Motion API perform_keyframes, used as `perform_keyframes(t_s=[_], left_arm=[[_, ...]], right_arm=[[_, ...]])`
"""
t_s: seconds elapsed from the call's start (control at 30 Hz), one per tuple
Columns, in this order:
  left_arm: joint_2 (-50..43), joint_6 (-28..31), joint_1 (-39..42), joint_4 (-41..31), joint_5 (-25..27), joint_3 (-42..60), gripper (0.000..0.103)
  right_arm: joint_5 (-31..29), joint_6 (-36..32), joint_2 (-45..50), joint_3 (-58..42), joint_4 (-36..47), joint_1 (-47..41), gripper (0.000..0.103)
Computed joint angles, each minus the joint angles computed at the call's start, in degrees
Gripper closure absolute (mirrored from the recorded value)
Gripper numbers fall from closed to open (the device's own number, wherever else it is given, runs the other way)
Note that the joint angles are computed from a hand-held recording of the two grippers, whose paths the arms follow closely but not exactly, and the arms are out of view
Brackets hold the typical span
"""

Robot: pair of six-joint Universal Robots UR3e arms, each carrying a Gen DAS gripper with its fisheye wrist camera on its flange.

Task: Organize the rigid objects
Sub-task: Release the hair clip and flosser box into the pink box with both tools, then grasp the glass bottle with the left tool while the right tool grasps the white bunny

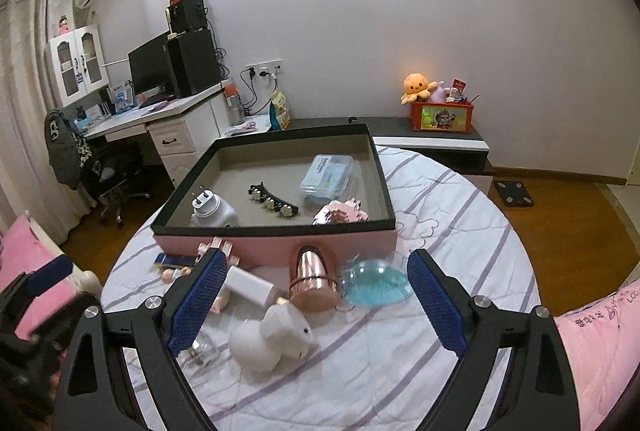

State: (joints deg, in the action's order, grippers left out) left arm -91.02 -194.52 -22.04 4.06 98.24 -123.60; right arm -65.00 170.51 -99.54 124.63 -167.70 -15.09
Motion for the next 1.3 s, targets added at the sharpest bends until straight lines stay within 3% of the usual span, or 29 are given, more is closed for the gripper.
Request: perform_keyframes(t_s=[0.5,0.9,1.3], left_arm=[[-1.6,-4.2,-1.0,3.3,5.7,-2.5,0.000],[-4.6,-4.8,-0.4,2.2,7.0,-1.1,0.000],[-8.1,-3.8,1.2,0.4,-1.9,-2.3,0.000]], right_arm=[[1.4,-0.3,-6.3,6.6,-0.8,-2.2,0.010],[0.1,-1.6,-6.0,8.6,-1.1,-2.4,0.010],[1.1,-7.6,-4.0,8.7,8.5,-8.4,0.010]])
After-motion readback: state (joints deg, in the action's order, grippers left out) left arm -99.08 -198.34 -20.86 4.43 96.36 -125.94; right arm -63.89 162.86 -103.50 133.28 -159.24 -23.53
